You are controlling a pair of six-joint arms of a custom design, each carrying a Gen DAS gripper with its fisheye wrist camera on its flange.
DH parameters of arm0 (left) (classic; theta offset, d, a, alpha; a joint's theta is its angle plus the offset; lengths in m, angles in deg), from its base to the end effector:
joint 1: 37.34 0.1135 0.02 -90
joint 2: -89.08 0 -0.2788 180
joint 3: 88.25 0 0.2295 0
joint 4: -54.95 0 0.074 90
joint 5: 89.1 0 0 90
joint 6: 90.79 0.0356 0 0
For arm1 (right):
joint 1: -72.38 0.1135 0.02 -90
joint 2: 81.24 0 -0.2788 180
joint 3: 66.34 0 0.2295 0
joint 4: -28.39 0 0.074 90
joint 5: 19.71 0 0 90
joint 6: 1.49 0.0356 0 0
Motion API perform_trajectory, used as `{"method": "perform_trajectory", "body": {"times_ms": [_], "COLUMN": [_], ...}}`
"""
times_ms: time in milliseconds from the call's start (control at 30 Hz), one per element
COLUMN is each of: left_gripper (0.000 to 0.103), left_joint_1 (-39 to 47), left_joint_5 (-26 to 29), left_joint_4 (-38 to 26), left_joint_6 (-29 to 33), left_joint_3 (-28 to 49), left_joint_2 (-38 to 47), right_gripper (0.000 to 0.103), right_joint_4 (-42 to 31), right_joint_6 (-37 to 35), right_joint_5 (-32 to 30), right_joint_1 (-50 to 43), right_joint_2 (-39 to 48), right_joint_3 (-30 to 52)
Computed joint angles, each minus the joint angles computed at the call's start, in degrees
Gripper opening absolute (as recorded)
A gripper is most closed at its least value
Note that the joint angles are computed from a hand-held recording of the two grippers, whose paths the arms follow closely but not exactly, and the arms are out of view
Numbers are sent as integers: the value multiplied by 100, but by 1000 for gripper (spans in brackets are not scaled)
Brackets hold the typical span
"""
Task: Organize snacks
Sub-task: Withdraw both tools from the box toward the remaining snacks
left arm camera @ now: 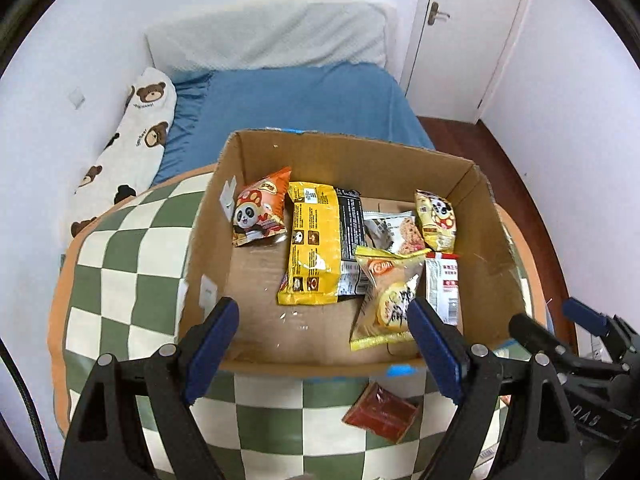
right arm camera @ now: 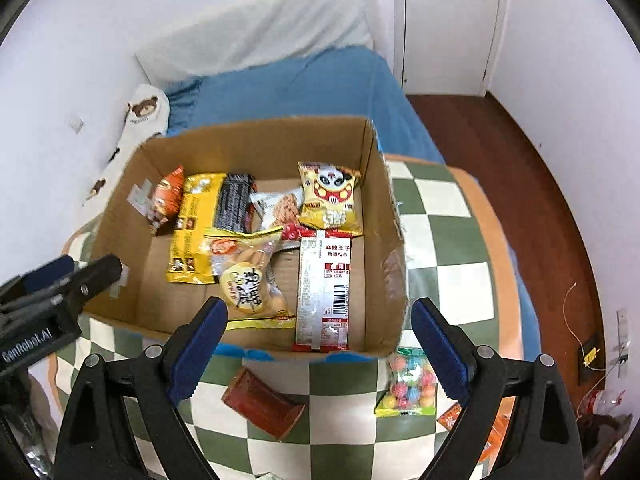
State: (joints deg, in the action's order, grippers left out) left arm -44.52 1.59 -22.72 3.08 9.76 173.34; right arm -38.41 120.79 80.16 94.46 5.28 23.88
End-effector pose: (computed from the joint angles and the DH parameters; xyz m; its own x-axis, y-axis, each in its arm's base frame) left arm 0.2611 -0.0333 0.3470 -0.8803 0.1789 -0.4394 0.1901 0.9816 0.0189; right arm 0.2631 0.1001 0.3093 -0.8581 0.2197 -0.4641 0.1890 0.9755 0.1124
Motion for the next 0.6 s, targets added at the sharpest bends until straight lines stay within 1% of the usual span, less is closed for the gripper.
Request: {"method": "perform_trajectory", "body": {"times_ms": [67,300,433,533,600], "left_gripper": [86,86,86,86,86], "left_joint_1": [-73,-197,-231,-207,-217], "left_joint_5": [-28,-133,-237,-161,-175], "left_joint_4": [108,-99,-120,-297,-410], "left_joint_6": [-60,-35,-34,-71,-85], "left_joint_3": [-196,-294,-332,-373,-542], "left_joint_2": [-221,-1057,-1392,-1573,-1728], "right_gripper": [95,95,95,95,95], "right_joint_4": [-126,-607,-824,-954,-1025], "right_joint_6": [90,555,894,1164,1430], "right_joint_5": [149,689,1268,1296,1235], "right_joint_1": [168,890,1403,1575,1632], "right_joint_2": [-201,-777,-1044,-1239,-1453], "right_joint_3": [25,217,277,251,91]}}
